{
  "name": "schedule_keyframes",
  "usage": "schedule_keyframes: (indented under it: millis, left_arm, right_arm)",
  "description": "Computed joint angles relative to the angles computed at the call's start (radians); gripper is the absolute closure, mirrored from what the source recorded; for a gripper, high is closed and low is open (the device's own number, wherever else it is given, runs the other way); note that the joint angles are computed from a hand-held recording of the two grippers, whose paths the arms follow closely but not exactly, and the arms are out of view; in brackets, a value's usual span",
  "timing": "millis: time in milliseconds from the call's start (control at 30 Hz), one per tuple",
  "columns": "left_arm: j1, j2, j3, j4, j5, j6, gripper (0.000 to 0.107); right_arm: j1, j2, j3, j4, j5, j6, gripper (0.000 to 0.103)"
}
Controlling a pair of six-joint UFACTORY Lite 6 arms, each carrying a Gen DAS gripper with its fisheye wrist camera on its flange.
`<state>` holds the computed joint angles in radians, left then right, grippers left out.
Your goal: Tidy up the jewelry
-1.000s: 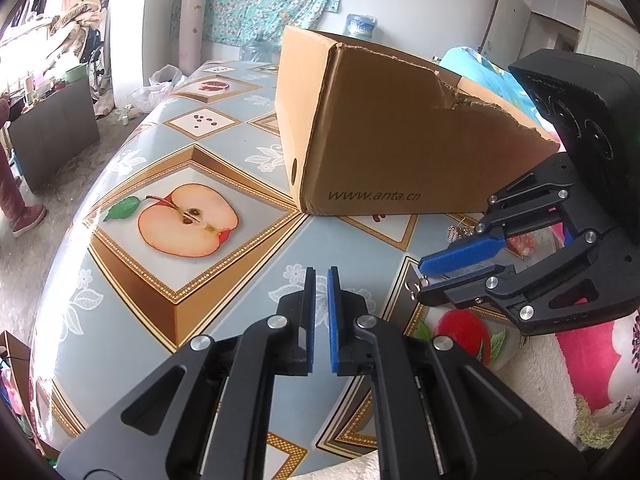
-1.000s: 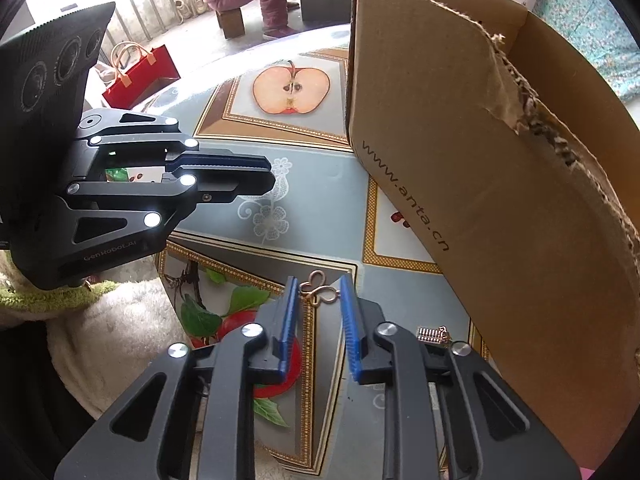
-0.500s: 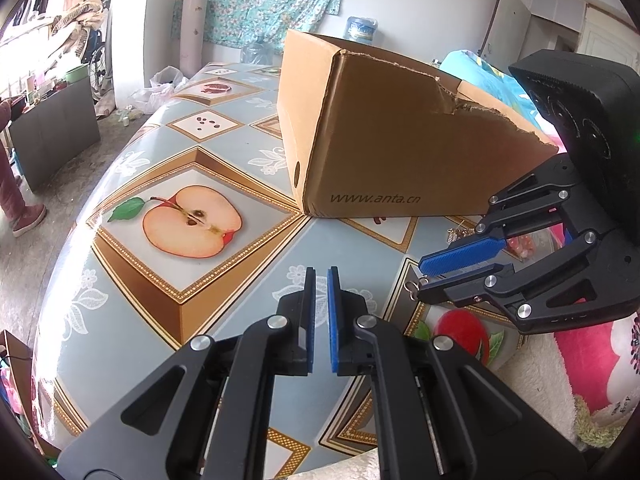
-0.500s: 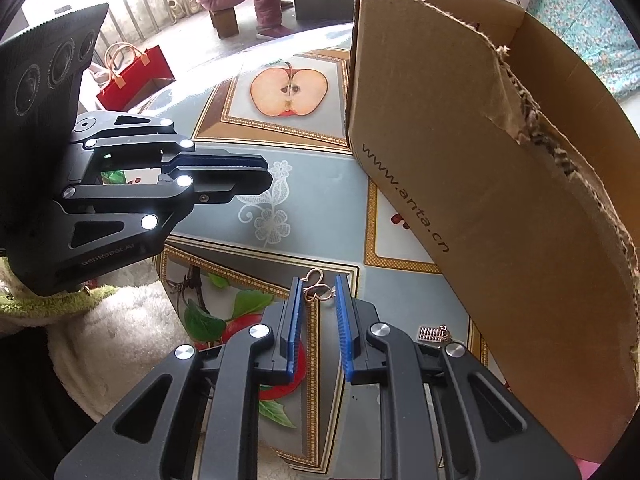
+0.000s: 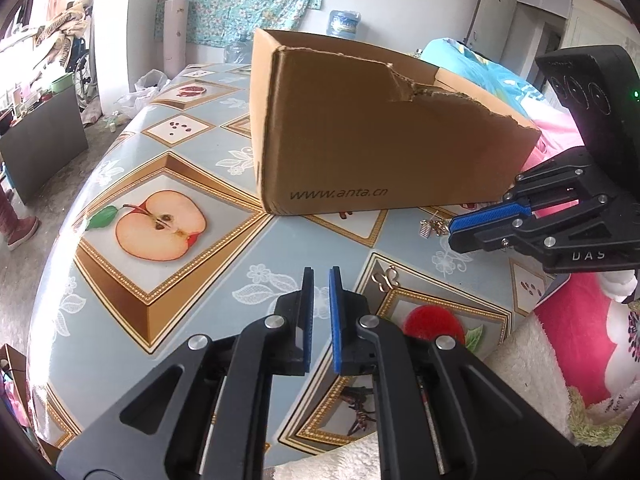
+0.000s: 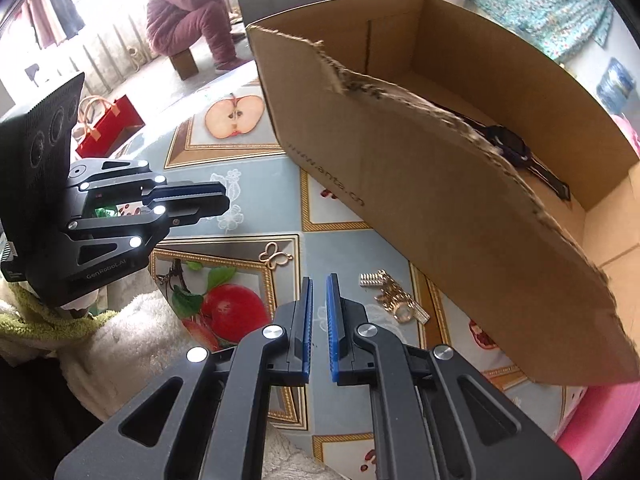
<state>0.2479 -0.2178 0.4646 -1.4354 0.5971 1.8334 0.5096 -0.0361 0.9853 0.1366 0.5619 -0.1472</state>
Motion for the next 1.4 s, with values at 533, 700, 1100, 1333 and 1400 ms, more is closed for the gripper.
schedule_keyframes:
  millis: [533,700,1100,1333,1400]
  left_arm:
    - [-0.432,-0.03,0.0,0.044,-0.361,-0.162,0.082]
    - [-0.486,0.013,0.049,0.178,-0.407,-0.318,0.091]
    - [-0.547,0.016,0.071,0.482,-0.451,-0.642,0.107]
    - [-0.496,-0.034,0.046,0.36,-0.383,-0.54,0.107]
    - [-0.485,-0.037,0.047,0.37,-0.381,-0.556,0.107]
  right_arm:
    - [-0.157,-0.233,-0.363,0.726,-0.194,-0.51,0.095]
    - [-0.177,-0.24,-0.405,0.898,-0.208,-0.676,0.095]
    - [-0.251,-0.228,-0.457,1.288,-0.172,-1.04,0.095]
    - [-0.242,-0.251,-0.475,1.32,-0.175,-1.055,0.095]
    - [-0.235,-0.272,-0.495,1.299,-0.188,-1.027,0.093]
